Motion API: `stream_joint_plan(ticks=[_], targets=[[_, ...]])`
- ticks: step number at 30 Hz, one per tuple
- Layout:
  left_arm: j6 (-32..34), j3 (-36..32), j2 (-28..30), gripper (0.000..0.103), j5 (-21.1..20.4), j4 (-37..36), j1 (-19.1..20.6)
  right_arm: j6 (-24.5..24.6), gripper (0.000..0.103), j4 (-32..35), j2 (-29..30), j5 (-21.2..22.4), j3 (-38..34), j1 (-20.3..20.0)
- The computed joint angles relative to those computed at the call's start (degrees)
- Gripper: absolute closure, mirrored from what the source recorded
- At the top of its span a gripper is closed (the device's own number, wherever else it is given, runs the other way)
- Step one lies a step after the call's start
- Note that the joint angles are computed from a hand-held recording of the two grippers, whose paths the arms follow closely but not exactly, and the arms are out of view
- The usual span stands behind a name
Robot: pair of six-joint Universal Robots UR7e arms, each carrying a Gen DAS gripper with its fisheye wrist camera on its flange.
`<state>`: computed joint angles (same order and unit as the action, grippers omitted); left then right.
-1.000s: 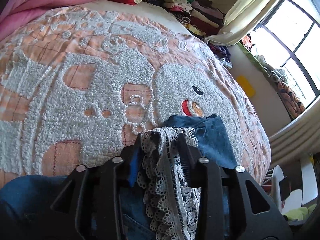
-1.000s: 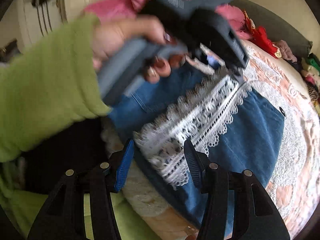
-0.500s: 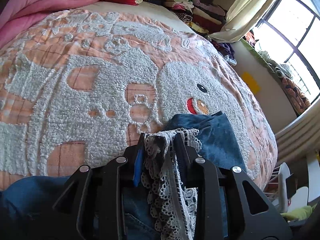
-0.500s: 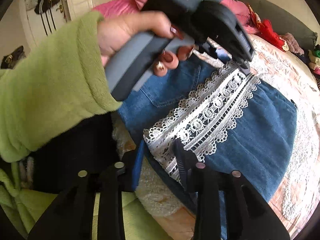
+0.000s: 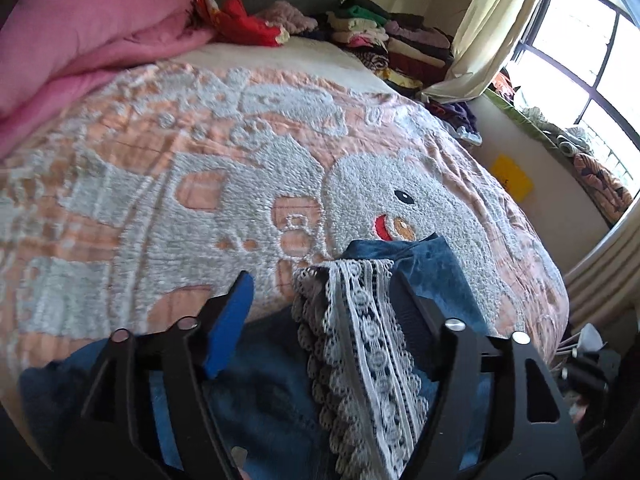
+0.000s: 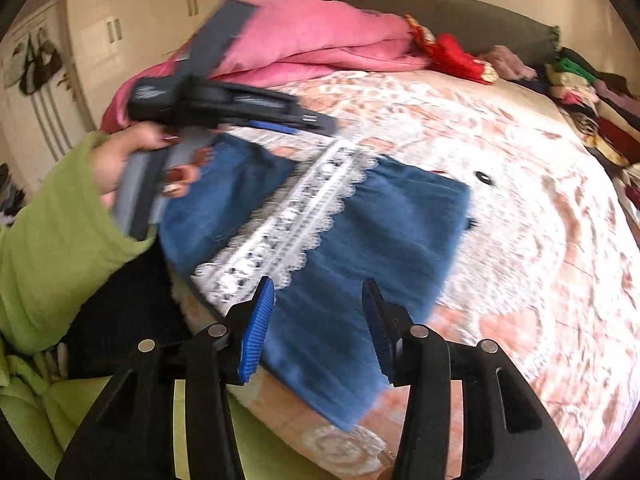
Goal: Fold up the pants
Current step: 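Fold the lace leg over toward the waistband with the left gripper, then lower the lace hem onto the pants and open the left gripper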
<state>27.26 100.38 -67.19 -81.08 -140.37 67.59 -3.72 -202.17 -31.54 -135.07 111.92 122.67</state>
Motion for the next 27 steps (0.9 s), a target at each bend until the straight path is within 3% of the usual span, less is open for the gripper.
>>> stream_joint_plan(ticks=[5, 7, 11, 12, 21, 27], targets=[[1.7, 3.7, -4.2, 0.038, 1.5, -2.0, -1.0, 0.0, 0.054, -2.9, -0.4, -1.1, 1.4, -0.3], [2.4, 5.4, -5.8, 0.046, 2.2, -2.2, -1.6, 0.9, 0.054, -3.0, -0.3, -1.3, 1.5, 0.3], [3.7, 8.7, -9.1, 0.086, 3.4, -0.6, -2.5, 1.0, 0.055, -2.6, -0.1, -0.6, 1.3, 0.3], [4.1, 9.5, -9.7, 0.091, 3.6, -0.2, -2.6, 0.9, 0.055, -2.8, 0.0, -0.1, 1.3, 0.2], [6.0, 15.1, -12.9, 0.091, 6.1, 6.2, -3.5, 1.7, 0.055, -0.4, 1.3, 1.7, 0.3, -0.7], [5.2, 15.0, -11.6, 0.091, 7.6, 8.6, -3.0, 7.3, 0.056, 7.0, 1.7, -0.5, 0.3, -2.4]])
